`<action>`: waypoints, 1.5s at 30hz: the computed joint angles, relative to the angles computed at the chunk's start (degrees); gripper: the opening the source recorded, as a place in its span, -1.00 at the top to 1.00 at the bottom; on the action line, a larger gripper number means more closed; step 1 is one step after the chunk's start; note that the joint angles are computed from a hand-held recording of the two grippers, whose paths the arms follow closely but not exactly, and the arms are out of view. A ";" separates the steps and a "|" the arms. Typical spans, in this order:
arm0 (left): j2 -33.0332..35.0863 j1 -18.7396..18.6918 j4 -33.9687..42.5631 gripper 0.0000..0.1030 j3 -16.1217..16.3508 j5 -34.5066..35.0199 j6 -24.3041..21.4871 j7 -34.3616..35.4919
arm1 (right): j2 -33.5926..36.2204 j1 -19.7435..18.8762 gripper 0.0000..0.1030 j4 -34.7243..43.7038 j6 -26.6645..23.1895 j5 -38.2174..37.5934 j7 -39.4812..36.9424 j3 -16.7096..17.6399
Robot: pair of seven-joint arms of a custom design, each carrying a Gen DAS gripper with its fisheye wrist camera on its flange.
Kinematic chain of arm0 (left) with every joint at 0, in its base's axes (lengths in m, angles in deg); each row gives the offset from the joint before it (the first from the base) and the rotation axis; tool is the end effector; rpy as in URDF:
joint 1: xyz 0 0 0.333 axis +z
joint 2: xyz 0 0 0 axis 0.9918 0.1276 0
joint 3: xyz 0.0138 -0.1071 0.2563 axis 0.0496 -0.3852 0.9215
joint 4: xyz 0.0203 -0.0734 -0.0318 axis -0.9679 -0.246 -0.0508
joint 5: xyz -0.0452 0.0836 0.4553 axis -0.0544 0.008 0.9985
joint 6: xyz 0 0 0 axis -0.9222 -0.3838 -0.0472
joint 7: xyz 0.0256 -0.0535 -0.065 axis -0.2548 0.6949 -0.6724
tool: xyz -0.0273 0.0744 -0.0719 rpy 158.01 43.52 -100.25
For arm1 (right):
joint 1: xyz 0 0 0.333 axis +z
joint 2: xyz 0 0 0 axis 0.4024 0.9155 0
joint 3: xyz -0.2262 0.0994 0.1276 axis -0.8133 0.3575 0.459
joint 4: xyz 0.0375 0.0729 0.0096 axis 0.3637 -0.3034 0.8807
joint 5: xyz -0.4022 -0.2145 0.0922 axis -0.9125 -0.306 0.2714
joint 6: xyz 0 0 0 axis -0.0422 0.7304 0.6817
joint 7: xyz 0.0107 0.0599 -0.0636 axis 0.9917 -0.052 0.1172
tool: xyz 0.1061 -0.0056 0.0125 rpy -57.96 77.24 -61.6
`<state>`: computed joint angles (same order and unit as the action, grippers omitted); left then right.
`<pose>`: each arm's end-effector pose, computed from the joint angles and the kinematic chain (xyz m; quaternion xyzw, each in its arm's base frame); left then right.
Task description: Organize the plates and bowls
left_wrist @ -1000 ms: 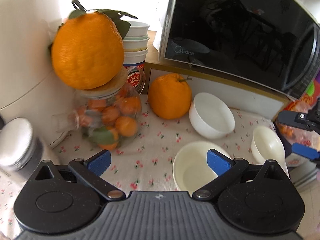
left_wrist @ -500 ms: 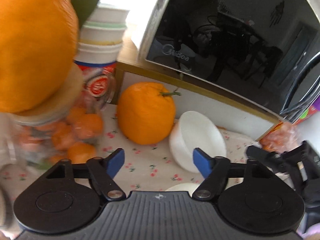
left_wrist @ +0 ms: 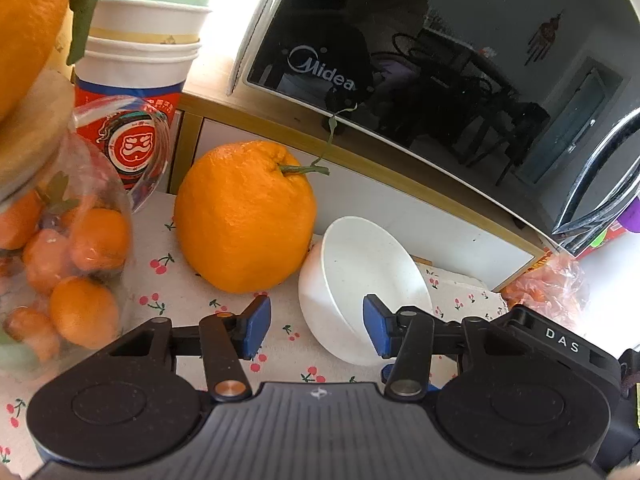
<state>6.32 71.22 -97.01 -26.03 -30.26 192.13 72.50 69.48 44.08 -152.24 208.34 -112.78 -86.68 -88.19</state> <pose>0.7262 -0.3485 0.5097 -0.5267 0.7430 -0.4128 0.0054 0.6457 0.2300 0.4547 -0.1425 0.8547 0.0232 0.4987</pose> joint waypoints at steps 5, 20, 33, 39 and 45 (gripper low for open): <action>0.32 0.21 0.17 0.29 0.00 -0.29 -0.88 -0.37 | 0.42 0.20 0.16 0.12 -0.55 0.12 0.33 -0.31; -1.72 -0.02 -1.18 0.67 0.36 0.30 -1.39 0.80 | -2.16 -2.19 0.52 -2.43 -1.87 -0.82 -1.98 2.27; -7.79 0.12 -8.42 0.68 0.50 -1.92 1.04 -1.15 | -5.02 -5.54 0.52 -3.03 -4.54 6.93 -14.93 6.91; -11.10 0.47 -12.32 0.68 0.49 -4.15 2.34 -1.01 | -6.27 -5.55 0.52 -3.31 -5.72 12.57 -22.41 8.01; -14.71 0.39 -16.31 0.68 1.10 -5.78 2.65 -2.30 | -7.18 -5.46 0.52 -2.79 -7.50 16.24 -27.58 9.10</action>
